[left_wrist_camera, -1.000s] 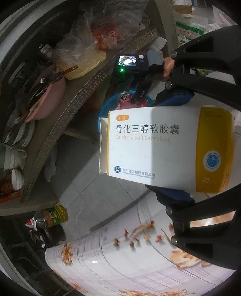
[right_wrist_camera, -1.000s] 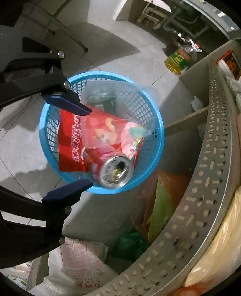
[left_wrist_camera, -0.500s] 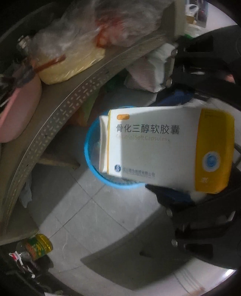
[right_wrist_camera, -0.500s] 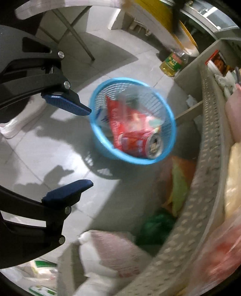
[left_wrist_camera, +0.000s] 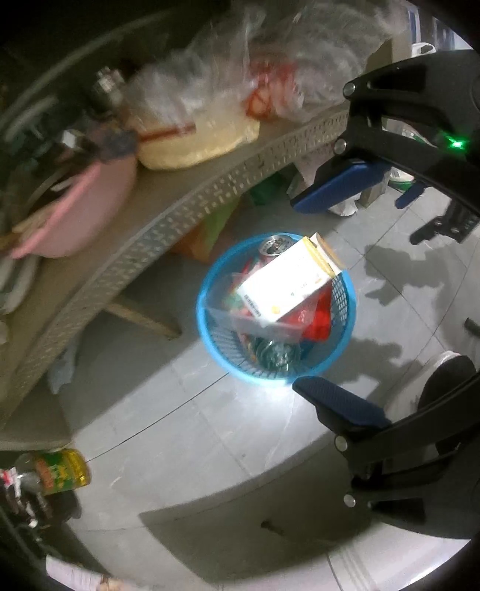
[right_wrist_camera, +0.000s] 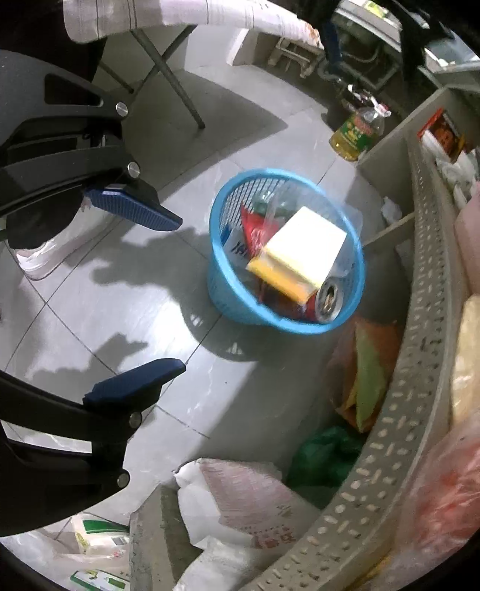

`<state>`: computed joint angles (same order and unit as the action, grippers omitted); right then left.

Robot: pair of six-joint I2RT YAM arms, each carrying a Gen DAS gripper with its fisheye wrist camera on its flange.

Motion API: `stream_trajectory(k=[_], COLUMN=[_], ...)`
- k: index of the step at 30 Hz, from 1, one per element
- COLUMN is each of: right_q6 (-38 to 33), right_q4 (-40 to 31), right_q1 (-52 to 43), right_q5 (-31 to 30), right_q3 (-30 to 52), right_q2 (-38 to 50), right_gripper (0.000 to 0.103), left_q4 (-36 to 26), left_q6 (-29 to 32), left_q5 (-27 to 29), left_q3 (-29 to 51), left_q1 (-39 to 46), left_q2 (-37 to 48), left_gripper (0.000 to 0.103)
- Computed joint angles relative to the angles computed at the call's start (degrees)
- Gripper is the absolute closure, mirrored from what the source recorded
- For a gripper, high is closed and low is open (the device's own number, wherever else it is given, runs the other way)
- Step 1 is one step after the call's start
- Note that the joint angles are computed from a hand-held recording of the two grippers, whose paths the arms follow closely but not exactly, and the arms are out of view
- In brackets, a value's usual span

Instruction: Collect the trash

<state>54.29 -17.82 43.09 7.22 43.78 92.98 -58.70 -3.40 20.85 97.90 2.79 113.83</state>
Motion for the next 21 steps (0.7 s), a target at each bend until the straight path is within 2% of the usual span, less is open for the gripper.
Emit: stream_trajectory(k=[3,8,15,17,19,21], right_q6=[0.02,-0.98,0.69,1.51,3.2,4.74], right_q4=[-3.44,-11.72,-26.69,-30.73,-34.67,-38.4], right_q1=[2.2,7.28,19.6,23.67,28.08,31.22], right_q5=[2.69,8.38,21.54,25.08,29.2,31.94], right_q3=[1.99,6.98,19.57,23.97,28.42,32.47], right_q2=[-3.15,-9.75,-14.34,-13.53,-11.39,-8.96], right_gripper=[0.033,0.033,0.015,0.011,0.008,0.007], left_q4=[-2.48,-7.33,-12.61,-13.81,-17.81,-21.89], left_q6=[4.16,15.25,25.78,28.44,35.07,40.48], left_q5=[1.22,3.4,9.04,12.07,18.93,22.79], left_q3=[-2.98,-9.05,-20.71,-24.47,-27.94,-29.6], left_q1=[3.69,10.82,27.59,34.53,45.26,52.75], left_q2=[-8.19,-24.74,-47.92,-53.76,-58.05,-59.24], left_gripper=[0.017,0.016,0.01,0.009,0.008,0.008])
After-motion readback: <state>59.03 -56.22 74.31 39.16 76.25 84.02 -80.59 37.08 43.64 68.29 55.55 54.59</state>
